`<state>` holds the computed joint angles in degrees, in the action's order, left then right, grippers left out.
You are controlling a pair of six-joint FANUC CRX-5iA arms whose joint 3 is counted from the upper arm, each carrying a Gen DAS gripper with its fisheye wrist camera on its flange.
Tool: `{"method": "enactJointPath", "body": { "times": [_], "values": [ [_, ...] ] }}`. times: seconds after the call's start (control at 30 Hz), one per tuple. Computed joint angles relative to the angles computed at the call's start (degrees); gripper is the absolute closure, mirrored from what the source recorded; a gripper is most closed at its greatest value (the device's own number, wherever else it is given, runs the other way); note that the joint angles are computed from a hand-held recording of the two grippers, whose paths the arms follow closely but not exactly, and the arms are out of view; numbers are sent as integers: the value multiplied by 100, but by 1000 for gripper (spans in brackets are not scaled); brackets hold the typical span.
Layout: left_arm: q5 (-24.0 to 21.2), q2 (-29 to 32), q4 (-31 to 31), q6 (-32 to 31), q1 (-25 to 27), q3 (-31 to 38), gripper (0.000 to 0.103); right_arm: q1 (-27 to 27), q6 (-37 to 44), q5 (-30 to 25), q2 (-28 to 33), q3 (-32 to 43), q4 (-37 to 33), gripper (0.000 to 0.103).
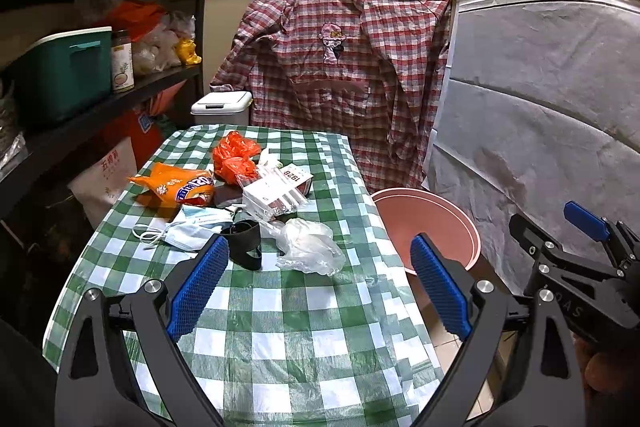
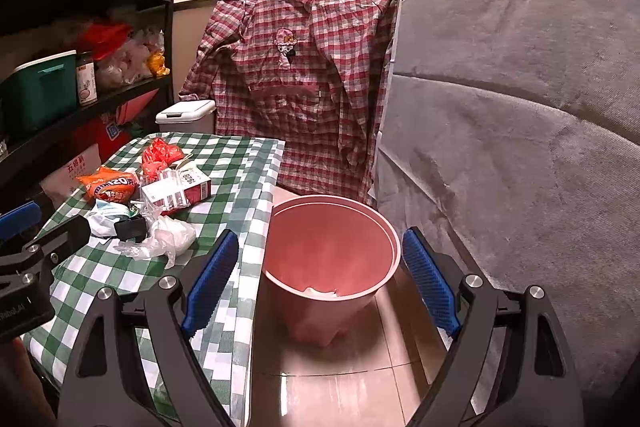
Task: Collect trash
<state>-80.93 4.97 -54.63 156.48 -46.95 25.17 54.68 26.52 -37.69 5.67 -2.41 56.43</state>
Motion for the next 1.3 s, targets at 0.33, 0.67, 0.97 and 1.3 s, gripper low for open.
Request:
{"method": "enactJointPath", "body": {
  "times": [0.33,0.67,0.97,1.3],
  "values": [
    [-3,1,10,-13,1,1,14,20,-26,9,-18,-51,144,20],
    [-39,-28,-99,100,-57,-6,8,-37,-245,3,-66,-151,406,5],
    [-43,-48,-57,124,-19,-24,8,-9,-142,-56,-30,-103,336,5],
    [-50,-32,-63,128,-23,-5,8,17,-180,-67,-19,-117,379,5]
  ]
}}
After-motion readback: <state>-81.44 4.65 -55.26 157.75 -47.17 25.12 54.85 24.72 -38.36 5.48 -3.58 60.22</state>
